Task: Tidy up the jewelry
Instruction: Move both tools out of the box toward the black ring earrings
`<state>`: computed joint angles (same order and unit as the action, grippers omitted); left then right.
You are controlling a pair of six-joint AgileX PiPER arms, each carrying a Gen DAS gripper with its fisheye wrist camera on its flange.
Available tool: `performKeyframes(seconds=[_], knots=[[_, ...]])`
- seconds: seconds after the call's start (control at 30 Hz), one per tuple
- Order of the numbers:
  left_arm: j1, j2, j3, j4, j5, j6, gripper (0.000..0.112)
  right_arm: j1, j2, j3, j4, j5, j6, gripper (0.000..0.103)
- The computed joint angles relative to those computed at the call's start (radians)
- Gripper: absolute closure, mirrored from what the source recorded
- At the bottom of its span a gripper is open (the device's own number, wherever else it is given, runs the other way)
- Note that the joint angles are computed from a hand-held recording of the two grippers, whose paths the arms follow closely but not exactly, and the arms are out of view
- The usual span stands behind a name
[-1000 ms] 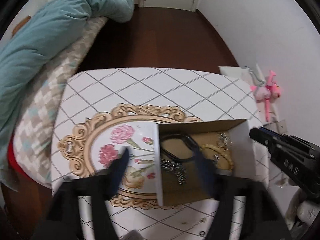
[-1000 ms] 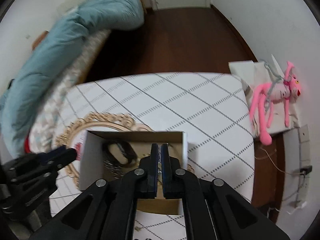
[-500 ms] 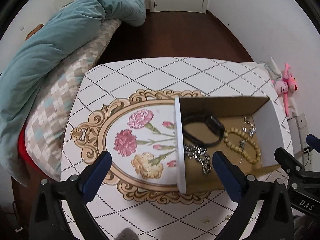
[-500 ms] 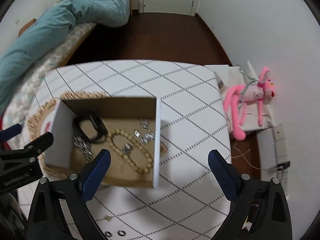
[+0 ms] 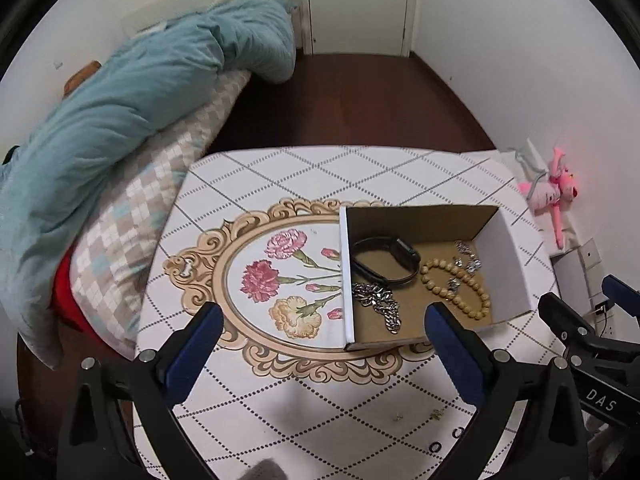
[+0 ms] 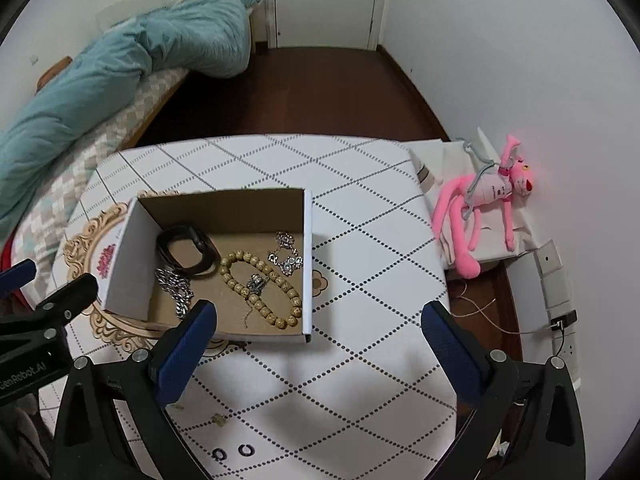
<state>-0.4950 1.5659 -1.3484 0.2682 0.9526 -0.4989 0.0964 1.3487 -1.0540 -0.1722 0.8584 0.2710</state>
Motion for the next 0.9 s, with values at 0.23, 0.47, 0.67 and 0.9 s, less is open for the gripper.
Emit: performKeyframes(seconds=[0.23,0.47,0.67,0.9], knots=[[-0.048,-0.116,0.029,0.027,0.03,-0.047,0.009,0.028,-0.146,0.01,-0.046,0.06,0.048,0.0],[-0.105,-0.194,0.019,0.079,0.073,-0.103,0.009,0.071,-0.251,-0.037,-0.084,0.142,0.087,0.0],[-0.133,-0.231,0.015,0.101,0.107,-0.14,0.009,0.112,-0.302,-0.077,-0.105,0.202,0.116,0.0],[-0.131,-0.248,0.179,0.108,0.082,-0.175,0.009,0.102,-0.338,0.093,0.016,0.185,0.085,0.0]])
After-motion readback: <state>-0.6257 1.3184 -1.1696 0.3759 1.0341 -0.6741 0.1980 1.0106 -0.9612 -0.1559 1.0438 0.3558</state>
